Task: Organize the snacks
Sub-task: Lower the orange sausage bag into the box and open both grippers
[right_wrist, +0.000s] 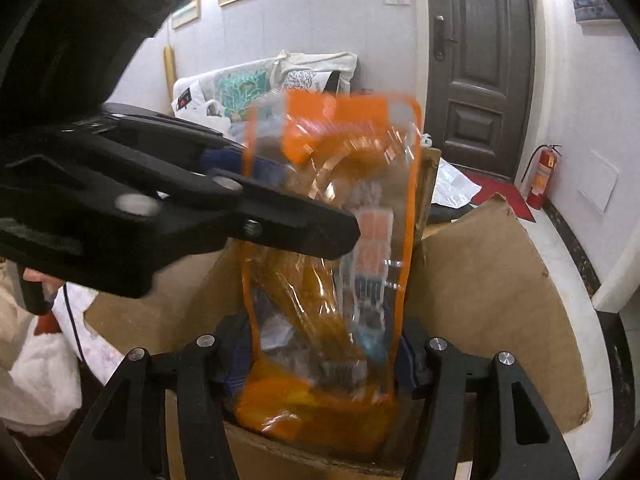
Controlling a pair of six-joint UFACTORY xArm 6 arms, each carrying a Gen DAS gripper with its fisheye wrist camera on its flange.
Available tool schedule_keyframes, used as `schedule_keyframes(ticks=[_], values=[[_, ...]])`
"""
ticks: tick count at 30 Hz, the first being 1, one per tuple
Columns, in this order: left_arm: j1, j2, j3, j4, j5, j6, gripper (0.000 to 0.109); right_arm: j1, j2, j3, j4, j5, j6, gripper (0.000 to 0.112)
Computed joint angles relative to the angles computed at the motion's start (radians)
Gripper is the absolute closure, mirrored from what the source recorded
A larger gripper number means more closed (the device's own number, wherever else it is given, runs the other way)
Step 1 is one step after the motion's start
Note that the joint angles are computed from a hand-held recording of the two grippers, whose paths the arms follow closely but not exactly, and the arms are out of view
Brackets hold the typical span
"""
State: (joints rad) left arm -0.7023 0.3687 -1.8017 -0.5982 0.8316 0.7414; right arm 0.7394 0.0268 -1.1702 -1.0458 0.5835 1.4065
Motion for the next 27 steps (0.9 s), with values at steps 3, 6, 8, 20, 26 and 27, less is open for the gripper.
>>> schedule_keyframes(ticks=[3, 6, 8, 20, 26, 27], values=[[0.005, 0.004, -0.002, 0.004, 0.010, -0.013, 0.080, 0.009, 0.017, -0.020, 0.021, 0.026, -0.018, 0.055], [0.012, -0.010, 0.017, -0.005, -0.002, -0.014, 0.074, 0.015, 0.033, -0.040, 0.040, 0.051, -0.031, 0.054], [0.020, -0.017, 0.025, -0.007, -0.005, -0.016, 0.071, 0.026, 0.030, -0.046, 0.036, 0.062, -0.016, 0.053], [0.064, -0.112, 0.135, -0.083, -0.063, 0.020, 0.050, 0.062, 0.030, -0.081, -0.004, 0.172, 0.073, 0.051], [0.133, -0.257, 0.299, -0.165, -0.118, 0.078, 0.049, 0.085, 0.069, -0.160, -0.037, 0.238, 0.109, 0.051], [0.149, -0.287, 0.333, -0.173, -0.133, 0.085, 0.048, 0.090, 0.073, -0.170, -0.041, 0.231, 0.116, 0.051]])
